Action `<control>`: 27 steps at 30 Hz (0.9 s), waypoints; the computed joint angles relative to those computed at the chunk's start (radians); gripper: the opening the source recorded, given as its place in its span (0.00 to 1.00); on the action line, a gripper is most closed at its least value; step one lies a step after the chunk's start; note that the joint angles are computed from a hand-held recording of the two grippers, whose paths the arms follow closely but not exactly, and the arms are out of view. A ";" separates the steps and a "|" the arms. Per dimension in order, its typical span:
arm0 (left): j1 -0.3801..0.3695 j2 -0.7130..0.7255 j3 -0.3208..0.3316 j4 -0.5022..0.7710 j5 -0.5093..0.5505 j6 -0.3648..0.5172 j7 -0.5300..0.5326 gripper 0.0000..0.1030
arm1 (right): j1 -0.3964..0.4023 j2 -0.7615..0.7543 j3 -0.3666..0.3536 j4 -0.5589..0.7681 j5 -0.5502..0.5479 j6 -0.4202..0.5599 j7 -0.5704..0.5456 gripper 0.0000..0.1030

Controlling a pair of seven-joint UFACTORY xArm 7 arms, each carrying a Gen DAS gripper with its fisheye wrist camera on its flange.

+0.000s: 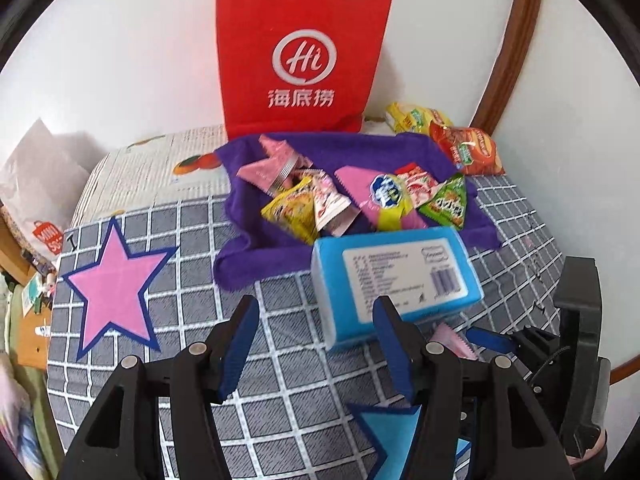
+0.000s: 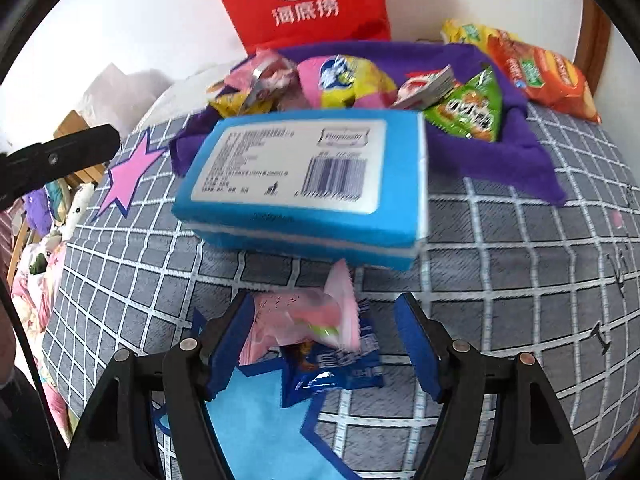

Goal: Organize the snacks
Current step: 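Move both open tools back to the loose snacks beside the tissue box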

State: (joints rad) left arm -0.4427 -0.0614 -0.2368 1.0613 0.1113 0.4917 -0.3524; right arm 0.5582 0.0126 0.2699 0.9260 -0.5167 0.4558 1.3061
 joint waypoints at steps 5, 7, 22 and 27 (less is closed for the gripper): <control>0.003 -0.013 0.002 -0.026 -0.002 0.003 -0.004 0.55 | 0.024 0.056 -0.003 0.045 0.001 0.024 -0.043 0.70; 0.005 -0.020 0.001 -0.034 0.001 0.005 -0.006 0.55 | 0.034 0.065 -0.009 0.051 -0.002 0.022 -0.042 0.63; -0.006 -0.063 -0.025 -0.085 0.037 0.016 -0.059 0.55 | 0.019 -0.080 0.031 -0.048 -0.117 -0.008 0.071 0.38; -0.026 -0.049 -0.044 -0.084 0.051 0.022 -0.083 0.55 | -0.014 -0.181 0.076 -0.116 -0.135 0.032 0.128 0.38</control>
State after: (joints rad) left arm -0.4687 -0.1107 -0.2805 0.9771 0.1620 0.5135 -0.4350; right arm 0.5445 -0.1688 0.3458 0.8096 -0.6513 0.4874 1.4341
